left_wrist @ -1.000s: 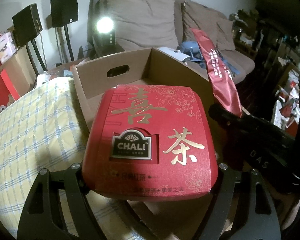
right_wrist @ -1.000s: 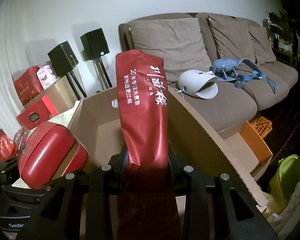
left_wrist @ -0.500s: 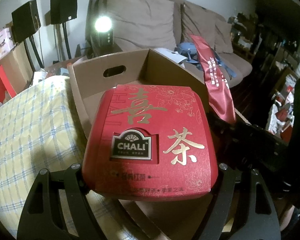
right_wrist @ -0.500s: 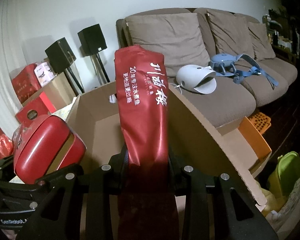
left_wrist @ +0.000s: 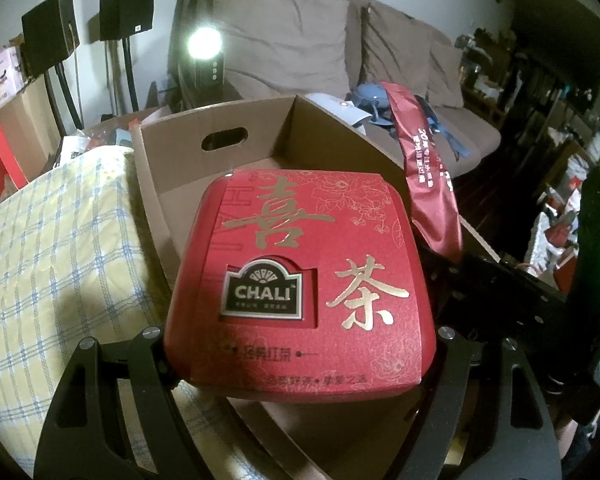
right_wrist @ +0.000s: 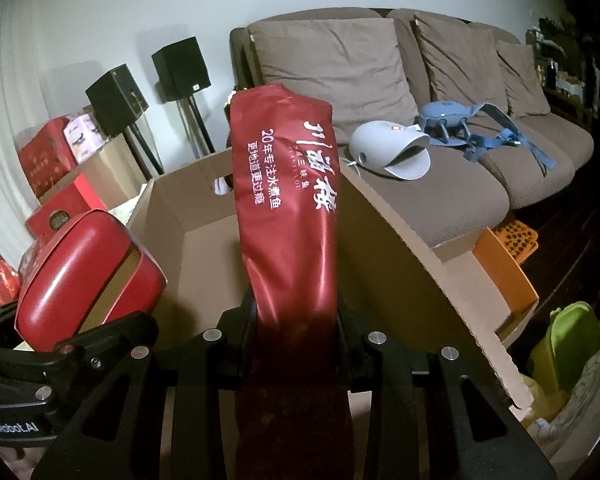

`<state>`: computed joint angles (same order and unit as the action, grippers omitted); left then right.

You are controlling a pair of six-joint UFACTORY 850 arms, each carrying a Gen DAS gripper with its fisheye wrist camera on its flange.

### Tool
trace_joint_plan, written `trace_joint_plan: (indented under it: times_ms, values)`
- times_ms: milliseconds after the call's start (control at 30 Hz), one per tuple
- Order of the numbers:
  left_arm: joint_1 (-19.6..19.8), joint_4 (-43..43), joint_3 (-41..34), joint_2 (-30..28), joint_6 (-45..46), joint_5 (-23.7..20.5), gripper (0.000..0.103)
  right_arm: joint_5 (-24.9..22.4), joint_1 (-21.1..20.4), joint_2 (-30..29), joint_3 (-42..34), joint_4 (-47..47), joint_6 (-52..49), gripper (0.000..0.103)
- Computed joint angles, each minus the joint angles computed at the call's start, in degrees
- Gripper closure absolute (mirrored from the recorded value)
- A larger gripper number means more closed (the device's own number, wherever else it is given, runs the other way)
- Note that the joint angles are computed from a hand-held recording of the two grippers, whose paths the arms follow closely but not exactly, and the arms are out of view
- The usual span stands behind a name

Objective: Organize objects

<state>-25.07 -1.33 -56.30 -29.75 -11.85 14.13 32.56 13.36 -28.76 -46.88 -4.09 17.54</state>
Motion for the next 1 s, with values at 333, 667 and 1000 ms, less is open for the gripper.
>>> trace_joint_plan:
  times_ms: [333,667,1000]
  values:
    - [0.37,-1.39,-1.55,-0.96,1.59,-1.18,0.024,-1.77,-0.41,-0.29,-0.47,-0.82,1.02,0.07]
    - [0.35,-2.9,-1.99,-1.42,3.45,-1.34,0.024,-2.16,-0.54,-0.43,-0.67,-1.41,1.47,0.07]
    - [0.75,1.71,-2.39,-1.47,-2.46,-2.4,0.024,-2.71,-0.5,-0.76,-0.67,-0.75,-0.23,0.07]
